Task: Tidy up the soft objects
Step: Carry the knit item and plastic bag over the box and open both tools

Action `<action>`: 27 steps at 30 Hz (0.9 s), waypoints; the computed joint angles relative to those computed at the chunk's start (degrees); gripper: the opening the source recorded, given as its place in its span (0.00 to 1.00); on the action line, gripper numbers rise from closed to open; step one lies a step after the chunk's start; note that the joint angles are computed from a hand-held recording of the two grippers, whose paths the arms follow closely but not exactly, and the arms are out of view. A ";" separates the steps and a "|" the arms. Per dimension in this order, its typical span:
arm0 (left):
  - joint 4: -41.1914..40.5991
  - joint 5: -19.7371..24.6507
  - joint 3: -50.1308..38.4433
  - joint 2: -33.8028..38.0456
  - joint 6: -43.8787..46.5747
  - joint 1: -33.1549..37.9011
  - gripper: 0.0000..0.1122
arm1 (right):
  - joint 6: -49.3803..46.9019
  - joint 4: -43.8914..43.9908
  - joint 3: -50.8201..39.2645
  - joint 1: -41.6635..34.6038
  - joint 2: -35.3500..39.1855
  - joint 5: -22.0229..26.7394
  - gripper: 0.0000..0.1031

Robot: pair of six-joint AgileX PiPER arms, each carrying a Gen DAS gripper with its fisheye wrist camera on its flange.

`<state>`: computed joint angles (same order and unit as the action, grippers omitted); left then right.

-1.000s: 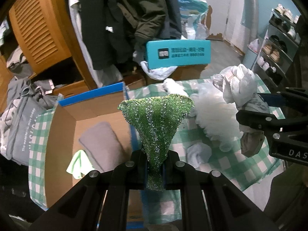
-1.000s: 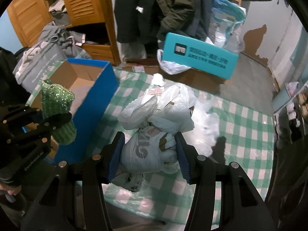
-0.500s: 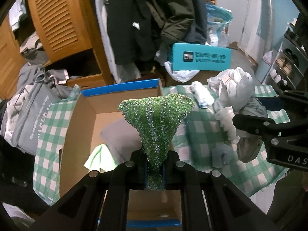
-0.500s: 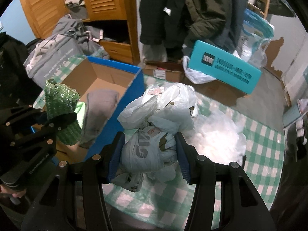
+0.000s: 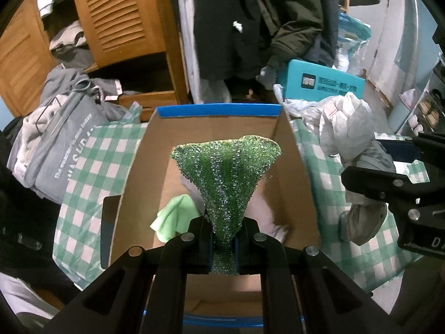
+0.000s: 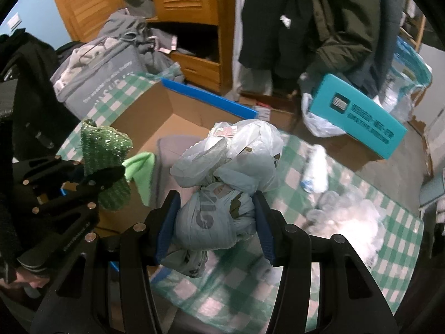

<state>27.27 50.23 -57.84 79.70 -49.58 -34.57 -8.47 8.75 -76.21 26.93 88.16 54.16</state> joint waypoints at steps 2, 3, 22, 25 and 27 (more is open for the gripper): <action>-0.48 -0.56 0.88 -0.41 0.56 1.34 0.09 | 0.64 -0.16 -0.88 1.27 1.07 -0.11 0.51; -0.74 -0.77 1.37 -0.59 0.80 2.10 0.09 | 0.81 -0.17 -1.28 1.70 1.51 -0.03 0.51; -2.77 -3.34 6.10 -0.56 2.53 8.99 0.20 | 3.68 0.17 -7.08 7.49 10.62 0.59 0.54; -0.52 -2.68 6.30 -0.86 0.32 8.56 0.40 | 4.16 -1.01 -6.81 8.03 10.62 0.35 0.55; 1.06 -1.86 6.14 -1.01 -1.07 7.96 0.45 | 4.42 -1.45 -6.57 7.96 10.42 0.25 0.59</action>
